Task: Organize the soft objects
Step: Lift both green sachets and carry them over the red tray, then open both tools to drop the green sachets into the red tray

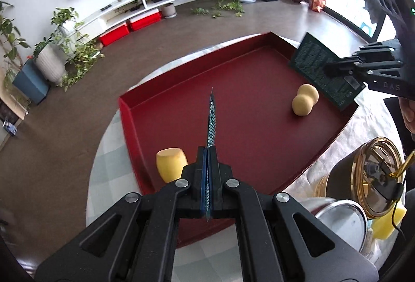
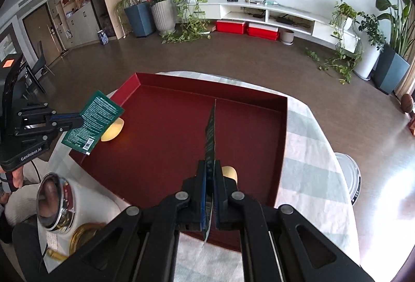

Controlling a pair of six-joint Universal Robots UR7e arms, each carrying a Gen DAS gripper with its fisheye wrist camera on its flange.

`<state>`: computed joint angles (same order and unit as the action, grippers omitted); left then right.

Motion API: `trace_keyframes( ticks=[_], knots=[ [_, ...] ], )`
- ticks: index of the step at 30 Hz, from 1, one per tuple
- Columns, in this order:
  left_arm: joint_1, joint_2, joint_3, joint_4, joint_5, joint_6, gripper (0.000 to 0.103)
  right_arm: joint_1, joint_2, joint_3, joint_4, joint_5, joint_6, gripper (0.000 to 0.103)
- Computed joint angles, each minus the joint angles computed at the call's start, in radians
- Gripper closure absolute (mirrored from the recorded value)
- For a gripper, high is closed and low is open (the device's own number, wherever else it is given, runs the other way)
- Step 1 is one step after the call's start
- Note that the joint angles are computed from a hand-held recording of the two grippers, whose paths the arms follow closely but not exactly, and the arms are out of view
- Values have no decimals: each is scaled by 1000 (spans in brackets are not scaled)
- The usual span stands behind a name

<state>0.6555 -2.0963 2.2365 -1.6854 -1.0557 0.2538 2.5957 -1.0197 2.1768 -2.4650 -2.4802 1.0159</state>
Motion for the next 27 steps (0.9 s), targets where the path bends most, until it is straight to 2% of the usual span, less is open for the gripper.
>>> trace_keyframes(
  ticks=[9, 15, 24, 27],
  knots=[
    [75, 88, 23, -74, -18, 56, 103, -82, 33, 49, -210, 76, -157, 98],
    [82, 103, 51, -108, -5, 63, 103, -114, 52, 67, -267, 101, -183, 98],
    [87, 114, 61, -139, 31, 41, 100, -132, 76, 65, -287, 84, -196, 93],
    [85, 124, 61, -131, 44, 27, 94, -132, 77, 70, -291, 78, -185, 90]
  ],
)
